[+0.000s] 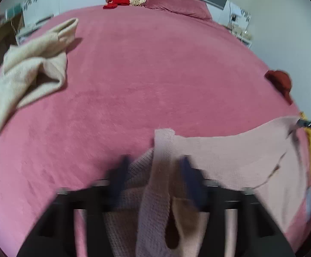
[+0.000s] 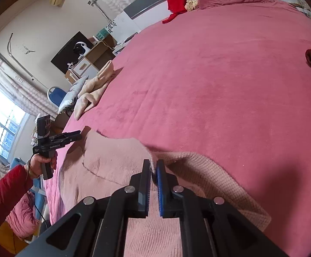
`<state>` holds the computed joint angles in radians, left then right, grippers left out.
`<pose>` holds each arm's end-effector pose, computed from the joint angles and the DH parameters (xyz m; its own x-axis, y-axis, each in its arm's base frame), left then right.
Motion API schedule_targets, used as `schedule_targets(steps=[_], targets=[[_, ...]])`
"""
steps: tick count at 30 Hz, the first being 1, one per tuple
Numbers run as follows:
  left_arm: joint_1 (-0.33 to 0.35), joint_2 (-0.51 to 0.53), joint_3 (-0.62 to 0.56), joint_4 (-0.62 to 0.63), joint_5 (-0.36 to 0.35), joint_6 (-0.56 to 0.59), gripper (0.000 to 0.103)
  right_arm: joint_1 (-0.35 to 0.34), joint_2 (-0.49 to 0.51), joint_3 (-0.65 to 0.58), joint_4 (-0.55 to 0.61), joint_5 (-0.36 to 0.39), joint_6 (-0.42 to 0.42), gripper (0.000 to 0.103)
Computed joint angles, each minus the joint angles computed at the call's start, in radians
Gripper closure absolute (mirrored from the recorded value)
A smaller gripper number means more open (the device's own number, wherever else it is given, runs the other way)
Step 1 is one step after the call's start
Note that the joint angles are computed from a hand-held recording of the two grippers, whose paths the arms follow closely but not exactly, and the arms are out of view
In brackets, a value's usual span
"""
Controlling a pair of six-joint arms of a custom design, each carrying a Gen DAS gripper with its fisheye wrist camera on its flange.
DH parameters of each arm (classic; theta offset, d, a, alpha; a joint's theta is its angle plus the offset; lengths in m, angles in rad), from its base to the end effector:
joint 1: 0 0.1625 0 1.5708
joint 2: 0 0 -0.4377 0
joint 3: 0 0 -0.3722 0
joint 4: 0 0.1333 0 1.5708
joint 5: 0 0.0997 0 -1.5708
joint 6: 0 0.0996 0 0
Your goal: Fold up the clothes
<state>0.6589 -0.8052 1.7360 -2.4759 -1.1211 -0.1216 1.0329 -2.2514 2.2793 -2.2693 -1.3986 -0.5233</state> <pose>-0.3844 -0.5210 0.0873 -0.6344 0.6393 -0.4345 0.7188 0.6947 -0.0272 0.0084 -0.2795 0.4774 -0.9807 0.0218 0.1943 -0.1024 0.7893 -0.6054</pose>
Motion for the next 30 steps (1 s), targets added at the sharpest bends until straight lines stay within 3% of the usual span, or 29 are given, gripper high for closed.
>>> schedule_targets(steps=[6, 7, 8, 9, 12, 16, 19, 23, 25, 29, 30], targets=[[0.002, 0.057, -0.064, 0.06, 0.03, 0.007, 0.03, 0.016, 0.029, 0.006, -0.026, -0.027, 0.003, 0.099], [0.002, 0.061, -0.07, 0.073, 0.029, -0.011, 0.042, 0.018, 0.031, 0.009, -0.032, -0.03, 0.004, 0.099], [0.003, 0.063, -0.072, 0.079, 0.027, -0.022, 0.089, 0.018, 0.03, 0.011, -0.037, -0.034, 0.006, 0.099], [0.005, 0.065, -0.073, 0.083, 0.023, -0.03, 0.1, 0.019, 0.029, 0.013, -0.04, -0.037, 0.008, 0.099], [0.004, 0.054, -0.044, 0.024, 0.006, 0.005, 0.1, 0.013, 0.017, 0.013, -0.038, -0.036, 0.0, 0.099], [-0.001, -0.008, 0.05, -0.181, -0.031, 0.042, 0.1, -0.019, -0.022, 0.015, -0.019, -0.001, -0.014, 0.099], [-0.004, -0.073, 0.137, -0.34, -0.091, 0.098, 0.1, -0.058, -0.082, 0.019, 0.034, 0.053, -0.058, 0.099], [-0.019, -0.174, 0.266, -0.475, -0.222, 0.214, 0.1, -0.087, -0.167, 0.03, 0.134, 0.06, -0.131, 0.099], [-0.027, -0.222, 0.327, -0.499, -0.28, 0.262, 0.1, -0.124, -0.23, 0.047, 0.196, 0.068, -0.185, 0.099], [-0.044, -0.271, 0.412, -0.45, -0.268, 0.31, 0.097, -0.24, -0.35, 0.095, 0.286, 0.073, -0.304, 0.099], [-0.049, -0.275, 0.427, -0.424, -0.238, 0.319, 0.097, -0.266, -0.366, 0.111, 0.283, 0.061, -0.313, 0.097]])
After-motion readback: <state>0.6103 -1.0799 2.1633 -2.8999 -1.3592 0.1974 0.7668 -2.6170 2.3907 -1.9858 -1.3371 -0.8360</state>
